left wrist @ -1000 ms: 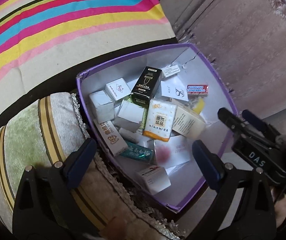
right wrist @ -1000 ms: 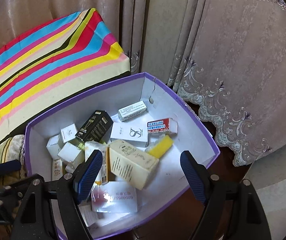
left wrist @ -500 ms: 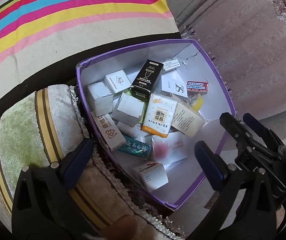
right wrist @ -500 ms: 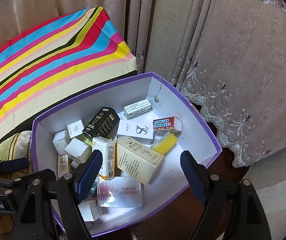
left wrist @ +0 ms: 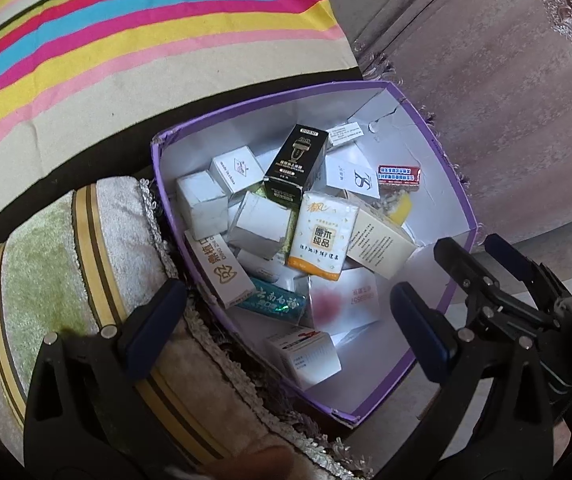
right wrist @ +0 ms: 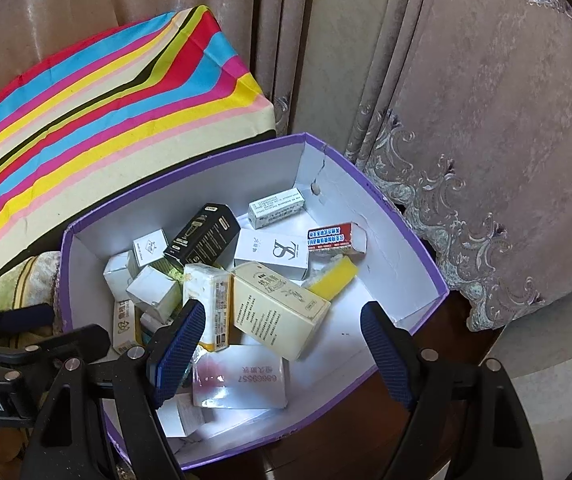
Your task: Organize objects
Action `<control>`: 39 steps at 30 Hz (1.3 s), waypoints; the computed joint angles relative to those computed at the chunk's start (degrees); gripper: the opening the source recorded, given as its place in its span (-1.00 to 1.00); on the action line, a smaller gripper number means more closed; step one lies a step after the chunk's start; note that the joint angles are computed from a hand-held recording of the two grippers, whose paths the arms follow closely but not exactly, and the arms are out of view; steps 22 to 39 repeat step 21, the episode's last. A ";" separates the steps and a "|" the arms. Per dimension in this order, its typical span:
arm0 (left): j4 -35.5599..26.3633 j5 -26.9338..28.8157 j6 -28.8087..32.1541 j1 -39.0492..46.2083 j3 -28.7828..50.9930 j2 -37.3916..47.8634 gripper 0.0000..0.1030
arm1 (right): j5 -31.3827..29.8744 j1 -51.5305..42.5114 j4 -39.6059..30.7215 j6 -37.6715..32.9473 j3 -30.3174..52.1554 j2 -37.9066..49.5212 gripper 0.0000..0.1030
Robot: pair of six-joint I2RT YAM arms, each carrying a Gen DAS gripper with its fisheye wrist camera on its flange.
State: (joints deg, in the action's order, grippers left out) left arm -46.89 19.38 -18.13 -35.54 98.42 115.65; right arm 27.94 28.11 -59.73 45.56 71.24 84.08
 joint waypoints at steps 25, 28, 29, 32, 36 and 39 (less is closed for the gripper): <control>6.19 -10.11 -0.82 -4.26 -4.88 -5.09 0.99 | -0.62 -1.20 0.66 1.07 -3.57 -1.95 0.57; 6.19 -10.11 -0.82 -4.26 -4.88 -5.09 0.99 | -0.62 -1.20 0.66 1.07 -3.57 -1.95 0.57; 6.19 -10.11 -0.82 -4.26 -4.88 -5.09 0.99 | -0.62 -1.20 0.66 1.07 -3.57 -1.95 0.57; 6.19 -10.11 -0.82 -4.26 -4.88 -5.09 0.99 | -0.62 -1.20 0.66 1.07 -3.57 -1.95 0.57; 6.19 -10.11 -0.82 -4.26 -4.88 -5.09 0.99 | -0.62 -1.20 0.66 1.07 -3.57 -1.95 0.57; 6.19 -10.11 -0.82 -4.26 -4.88 -5.09 0.99 | -0.62 -1.20 0.66 1.07 -3.57 -1.95 0.57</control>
